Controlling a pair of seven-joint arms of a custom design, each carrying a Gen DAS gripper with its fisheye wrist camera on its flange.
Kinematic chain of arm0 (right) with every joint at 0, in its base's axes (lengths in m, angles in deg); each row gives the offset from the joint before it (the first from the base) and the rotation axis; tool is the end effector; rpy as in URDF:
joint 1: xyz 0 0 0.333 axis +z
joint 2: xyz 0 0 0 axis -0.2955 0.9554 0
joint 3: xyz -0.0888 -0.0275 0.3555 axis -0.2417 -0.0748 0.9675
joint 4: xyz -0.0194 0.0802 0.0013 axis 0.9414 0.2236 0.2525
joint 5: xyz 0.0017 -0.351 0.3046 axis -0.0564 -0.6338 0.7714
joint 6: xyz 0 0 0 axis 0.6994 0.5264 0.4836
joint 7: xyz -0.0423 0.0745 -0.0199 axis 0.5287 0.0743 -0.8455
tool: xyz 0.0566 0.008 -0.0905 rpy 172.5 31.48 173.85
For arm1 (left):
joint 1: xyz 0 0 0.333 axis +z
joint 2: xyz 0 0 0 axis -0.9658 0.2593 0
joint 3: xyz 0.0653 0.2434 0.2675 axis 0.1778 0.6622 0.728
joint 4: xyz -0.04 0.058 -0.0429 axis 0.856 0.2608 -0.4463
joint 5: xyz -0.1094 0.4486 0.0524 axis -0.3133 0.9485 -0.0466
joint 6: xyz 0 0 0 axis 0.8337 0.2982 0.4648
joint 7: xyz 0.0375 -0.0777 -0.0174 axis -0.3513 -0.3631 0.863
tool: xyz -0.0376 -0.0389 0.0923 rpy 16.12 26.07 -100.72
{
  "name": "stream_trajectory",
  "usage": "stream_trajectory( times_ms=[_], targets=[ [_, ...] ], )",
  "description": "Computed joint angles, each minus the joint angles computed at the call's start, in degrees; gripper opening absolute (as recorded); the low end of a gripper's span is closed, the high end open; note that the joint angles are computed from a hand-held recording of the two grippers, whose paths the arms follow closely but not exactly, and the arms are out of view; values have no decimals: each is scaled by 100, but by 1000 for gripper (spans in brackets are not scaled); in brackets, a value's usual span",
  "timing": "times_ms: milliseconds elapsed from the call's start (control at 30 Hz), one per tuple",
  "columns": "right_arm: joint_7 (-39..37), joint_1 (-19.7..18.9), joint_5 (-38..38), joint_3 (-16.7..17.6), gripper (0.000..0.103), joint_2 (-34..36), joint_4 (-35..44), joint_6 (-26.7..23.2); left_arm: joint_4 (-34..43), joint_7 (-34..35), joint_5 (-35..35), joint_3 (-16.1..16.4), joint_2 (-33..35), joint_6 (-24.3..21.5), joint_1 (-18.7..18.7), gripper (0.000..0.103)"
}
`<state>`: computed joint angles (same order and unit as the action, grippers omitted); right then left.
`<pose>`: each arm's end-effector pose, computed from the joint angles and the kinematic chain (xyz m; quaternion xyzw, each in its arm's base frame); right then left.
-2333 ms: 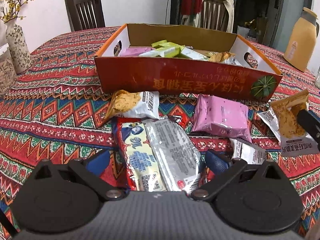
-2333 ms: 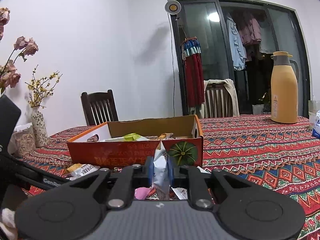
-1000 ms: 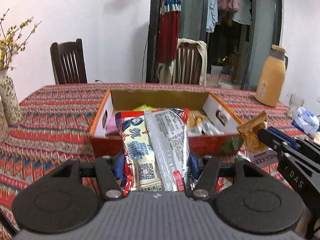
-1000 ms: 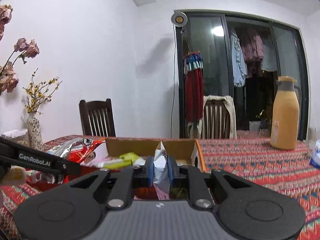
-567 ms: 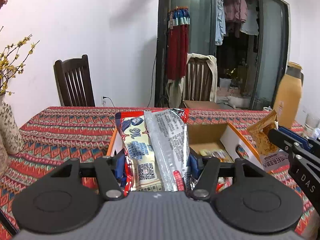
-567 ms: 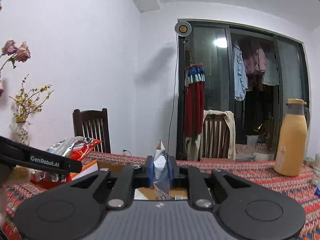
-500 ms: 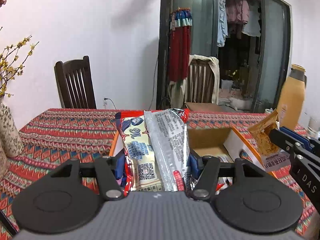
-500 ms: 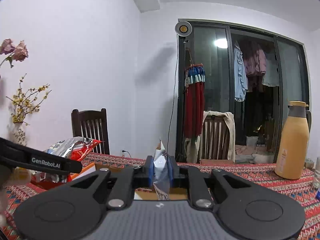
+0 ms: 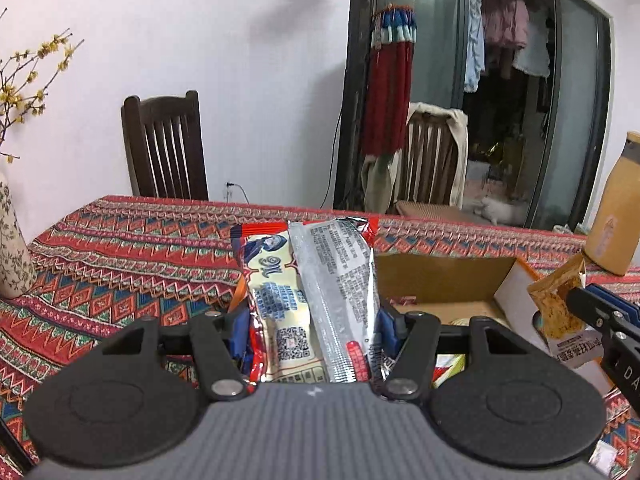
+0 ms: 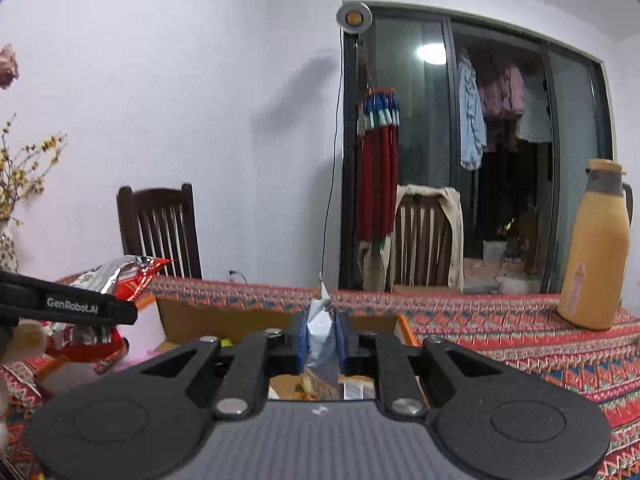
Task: Organize snacks
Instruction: 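Carry both held packets over the open cardboard box, then open both tools to drop the packets into the box, then move both open tools back over the snack pile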
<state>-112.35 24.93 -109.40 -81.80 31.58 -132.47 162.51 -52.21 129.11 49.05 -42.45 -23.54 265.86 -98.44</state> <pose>0.5593 0.5098 0.4990 -0.4878 0.6442 -0.4837 0.3364 0.6770 -0.3063 0.4528 -0.4856 0.7043 -0.4435 0.2674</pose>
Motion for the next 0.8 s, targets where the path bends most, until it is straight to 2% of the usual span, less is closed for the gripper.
stream_trajectory(
  times_ms=[133,233,300,333,367,400,433,467,500,633,800],
  targets=[
    [-32,-1,80,-3,15,51,20,9,-49,78,-58,247,11,21,-251,60],
    [-28,16,104,-15,15,63,19,-18,-95,120,-139,280,-4,70,-292,62],
    [26,8,155,-21,17,68,10,-9,-91,124,-189,251,-8,42,-266,69],
    [47,-9,201,-26,17,57,5,5,-116,124,-206,246,-23,72,-274,81],
    [76,-23,234,-34,22,48,-10,11,-147,147,-270,331,-27,157,-361,93],
    [120,-44,291,-32,41,34,-29,46,-182,224,-442,550,-30,267,-590,99],
    [207,-54,324,-34,57,17,-53,52,-223,309,-586,629,-44,377,-694,103],
    [305,-50,322,-37,93,-9,-93,24,-261,354,-637,551,-60,477,-636,103],
    [397,-38,292,-37,102,-22,-116,-30,-276,386,-671,451,-74,501,-550,103],
    [628,-40,191,-8,103,-51,-170,-102,-248,600,-909,280,-73,465,-413,103],
    [610,-63,162,15,103,-54,-185,-69,-224,767,-1112,279,-61,405,-435,103]
  ],
)
